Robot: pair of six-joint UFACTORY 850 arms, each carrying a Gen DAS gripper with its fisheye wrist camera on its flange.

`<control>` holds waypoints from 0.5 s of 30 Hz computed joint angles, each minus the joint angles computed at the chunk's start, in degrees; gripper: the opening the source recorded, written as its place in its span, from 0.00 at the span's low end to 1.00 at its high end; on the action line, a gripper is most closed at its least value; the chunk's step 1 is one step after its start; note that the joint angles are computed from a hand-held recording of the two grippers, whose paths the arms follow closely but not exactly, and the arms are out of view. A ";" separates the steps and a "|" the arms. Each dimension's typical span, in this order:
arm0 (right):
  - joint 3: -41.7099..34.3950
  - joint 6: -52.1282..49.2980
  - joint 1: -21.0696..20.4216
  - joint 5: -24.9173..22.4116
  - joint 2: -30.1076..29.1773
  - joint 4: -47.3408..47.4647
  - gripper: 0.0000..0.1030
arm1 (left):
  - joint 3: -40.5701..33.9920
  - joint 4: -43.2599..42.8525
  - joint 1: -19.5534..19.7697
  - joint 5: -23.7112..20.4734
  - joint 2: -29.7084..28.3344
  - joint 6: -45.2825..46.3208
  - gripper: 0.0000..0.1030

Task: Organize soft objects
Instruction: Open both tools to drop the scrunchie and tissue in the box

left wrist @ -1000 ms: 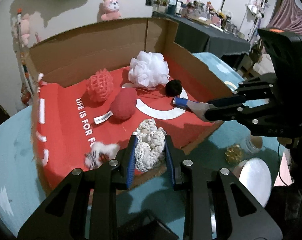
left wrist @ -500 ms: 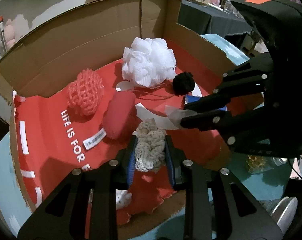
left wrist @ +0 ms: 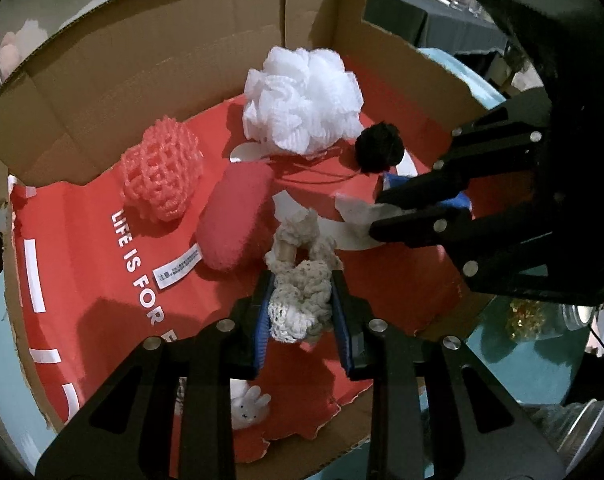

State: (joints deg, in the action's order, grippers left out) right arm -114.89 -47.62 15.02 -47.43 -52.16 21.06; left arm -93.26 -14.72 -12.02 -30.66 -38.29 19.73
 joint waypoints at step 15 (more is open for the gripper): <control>0.31 -0.22 0.37 -0.18 0.22 -0.95 0.43 | -0.70 1.80 -0.76 -0.59 -0.24 -2.64 0.57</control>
